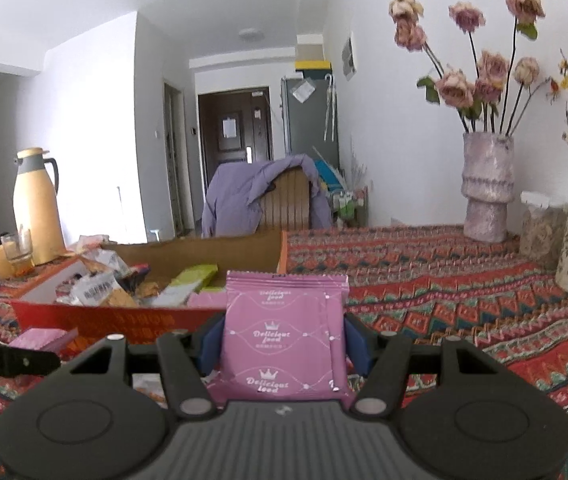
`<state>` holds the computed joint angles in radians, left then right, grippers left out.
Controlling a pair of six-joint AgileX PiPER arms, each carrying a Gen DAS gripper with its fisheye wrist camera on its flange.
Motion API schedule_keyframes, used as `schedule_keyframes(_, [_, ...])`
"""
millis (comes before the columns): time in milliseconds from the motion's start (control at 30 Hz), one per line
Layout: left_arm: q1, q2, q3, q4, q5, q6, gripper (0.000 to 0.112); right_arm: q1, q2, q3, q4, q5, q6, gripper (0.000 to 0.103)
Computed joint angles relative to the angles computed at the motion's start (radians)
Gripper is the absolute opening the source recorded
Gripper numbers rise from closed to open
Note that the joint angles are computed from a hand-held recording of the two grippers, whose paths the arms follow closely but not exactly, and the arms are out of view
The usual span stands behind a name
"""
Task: Organize snacks
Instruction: 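Carry both pink packets over the box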
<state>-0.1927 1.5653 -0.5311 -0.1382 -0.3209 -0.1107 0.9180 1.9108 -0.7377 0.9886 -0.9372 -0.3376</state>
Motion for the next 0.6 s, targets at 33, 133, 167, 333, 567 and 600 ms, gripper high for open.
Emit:
schedule_keyframes(33, [0.01,-0.017,0.004,0.029,0.0,-0.028,0.078,0.009,-0.012,0.003,0.007,-0.008,-0.013,0.061])
schedule_keyframes(133, [0.033,-0.059,-0.001,0.088,0.011,-0.074,0.078,0.023,-0.043,-0.004,0.022,-0.015,-0.051,0.061])
schedule_keyframes(167, [0.04,-0.068,-0.005,0.104,0.014,-0.086,0.078,0.026,-0.052,-0.012,0.025,-0.012,-0.065,0.061])
schedule_keyframes(333, [0.086,-0.085,-0.053,0.256,0.033,-0.228,0.078,0.021,-0.062,-0.083,0.034,0.015,-0.147,0.061])
schedule_keyframes(567, [0.114,-0.042,-0.155,0.341,0.053,-0.316,0.078,-0.024,-0.027,-0.234,0.027,0.11,-0.228,0.061])
schedule_keyframes(600, [0.116,-0.034,-0.169,0.342,0.053,-0.32,0.078,-0.031,-0.019,-0.257,0.026,0.122,-0.238,0.061])
